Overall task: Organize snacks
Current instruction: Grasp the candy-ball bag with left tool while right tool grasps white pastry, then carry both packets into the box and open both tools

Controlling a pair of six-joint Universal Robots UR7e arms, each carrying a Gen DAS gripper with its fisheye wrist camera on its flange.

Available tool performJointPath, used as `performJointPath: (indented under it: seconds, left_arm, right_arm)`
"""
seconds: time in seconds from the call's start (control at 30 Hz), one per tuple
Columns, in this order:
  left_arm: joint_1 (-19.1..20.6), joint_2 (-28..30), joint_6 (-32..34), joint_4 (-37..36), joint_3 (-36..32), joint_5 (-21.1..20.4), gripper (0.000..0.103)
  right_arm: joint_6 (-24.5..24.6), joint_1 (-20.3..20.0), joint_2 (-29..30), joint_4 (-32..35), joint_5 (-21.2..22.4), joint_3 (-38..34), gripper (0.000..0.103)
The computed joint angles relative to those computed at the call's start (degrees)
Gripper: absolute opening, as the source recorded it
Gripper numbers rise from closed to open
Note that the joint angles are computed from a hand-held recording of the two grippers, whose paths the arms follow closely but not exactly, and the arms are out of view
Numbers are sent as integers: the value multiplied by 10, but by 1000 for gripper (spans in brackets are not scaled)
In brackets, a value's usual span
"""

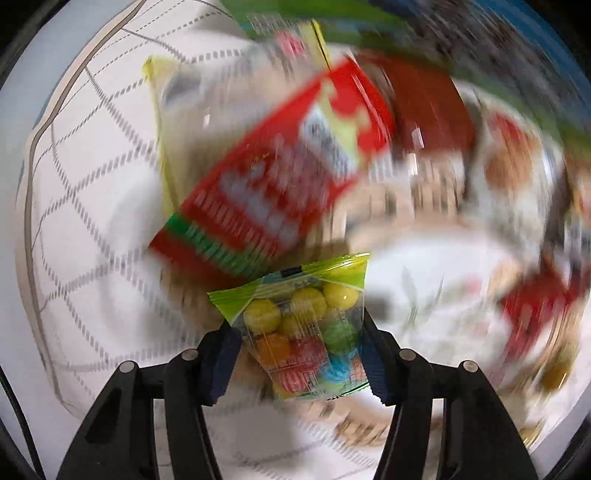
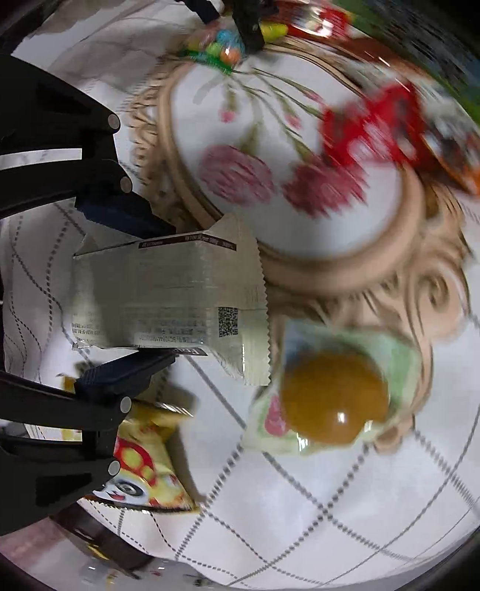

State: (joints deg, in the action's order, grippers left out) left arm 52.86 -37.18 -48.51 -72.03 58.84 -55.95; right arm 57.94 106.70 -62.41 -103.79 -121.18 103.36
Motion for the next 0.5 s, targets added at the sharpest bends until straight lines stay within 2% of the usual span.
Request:
performJointPath:
  seconds: [0.17, 0.3, 0.5]
  left_arm:
    - [-31, -82, 19, -8, 129, -14, 56]
    - [-46, -119, 15, -4, 183, -26, 56]
    - [-49, -151, 18, -15, 246, -15, 58]
  right_arm:
    - [-47, 15, 10, -9, 33, -1, 63]
    - [-85, 25, 22, 2, 59, -6, 63]
    - [-108, 27, 36, 26, 63, -12, 63]
